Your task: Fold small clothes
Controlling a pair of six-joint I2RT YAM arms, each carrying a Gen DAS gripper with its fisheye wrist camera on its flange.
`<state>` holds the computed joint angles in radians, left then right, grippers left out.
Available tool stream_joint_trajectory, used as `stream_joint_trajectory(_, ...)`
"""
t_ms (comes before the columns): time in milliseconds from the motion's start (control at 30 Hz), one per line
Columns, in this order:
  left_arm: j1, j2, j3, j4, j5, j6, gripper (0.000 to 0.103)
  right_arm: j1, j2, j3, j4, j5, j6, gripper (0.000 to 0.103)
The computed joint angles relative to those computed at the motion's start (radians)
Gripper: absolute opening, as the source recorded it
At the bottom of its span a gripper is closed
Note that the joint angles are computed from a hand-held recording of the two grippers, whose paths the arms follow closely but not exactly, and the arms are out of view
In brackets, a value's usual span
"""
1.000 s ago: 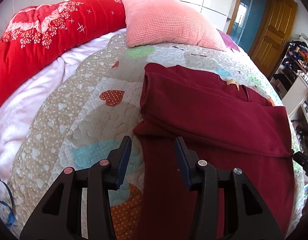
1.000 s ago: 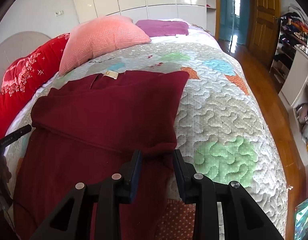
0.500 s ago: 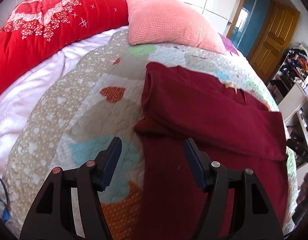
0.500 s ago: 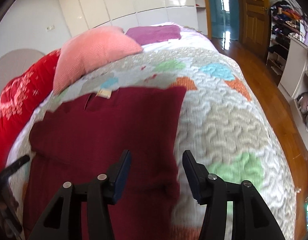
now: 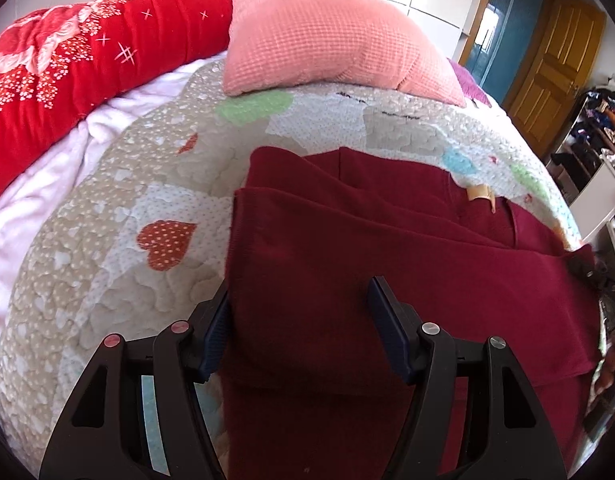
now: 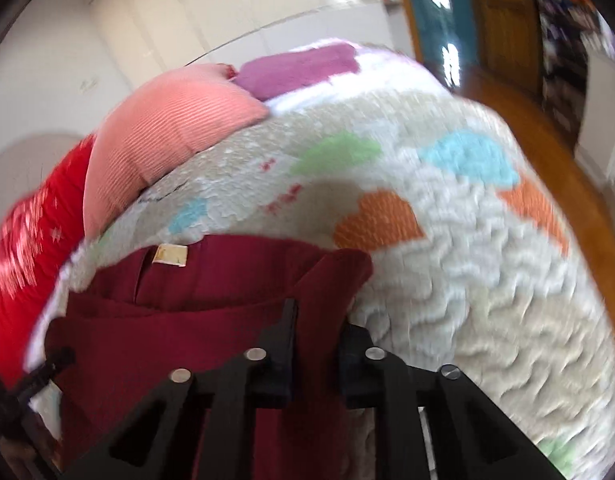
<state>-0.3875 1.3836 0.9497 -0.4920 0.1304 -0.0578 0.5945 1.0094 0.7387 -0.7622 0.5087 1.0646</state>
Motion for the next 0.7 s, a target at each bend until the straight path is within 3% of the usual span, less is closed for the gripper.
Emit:
stream_joint_trajectory(67, -0.007, 0.010, -0.011, 0.023, -0.009, -0.006, 0.069, 0.023, 0.024, 0.021, -0.029, 0.047, -0.009, 0.013)
stream_joint_trajectory(233, 0.008, 0.035, -0.008, 0.034, 0.016, -0.005, 0.075, -0.050, 0.024, -0.036, 0.009, 0.007, 0.002, 0.013)
stream_joint_trajectory(300, 0.012, 0.025, -0.002, 0.012, 0.015, 0.005, 0.075, -0.068, -0.026, -0.049, -0.006, -0.020, 0.037, 0.021)
stream_joint_trajectory(467, 0.036, -0.075, -0.061, -0.021, 0.031, 0.038, 0.075, 0.181, -0.078, 0.044, -0.269, 0.073, 0.281, 0.030)
stream_joint_trajectory(567, 0.050, -0.162, -0.112, -0.040, 0.034, 0.058, 0.075, 0.420, -0.061, 0.079, -0.365, 0.101, 0.471, 0.052)
stream_joint_trajectory(633, 0.066, -0.205, -0.129, -0.074, 0.054, 0.064, 0.075, 0.603, 0.000, 0.110, -0.458, 0.145, 0.671, 0.053)
stream_joint_trajectory(700, 0.072, -0.255, -0.149, -0.111, 0.054, 0.084, 0.075, 0.706, 0.044, 0.120, -0.496, 0.144, 0.795, 0.053)
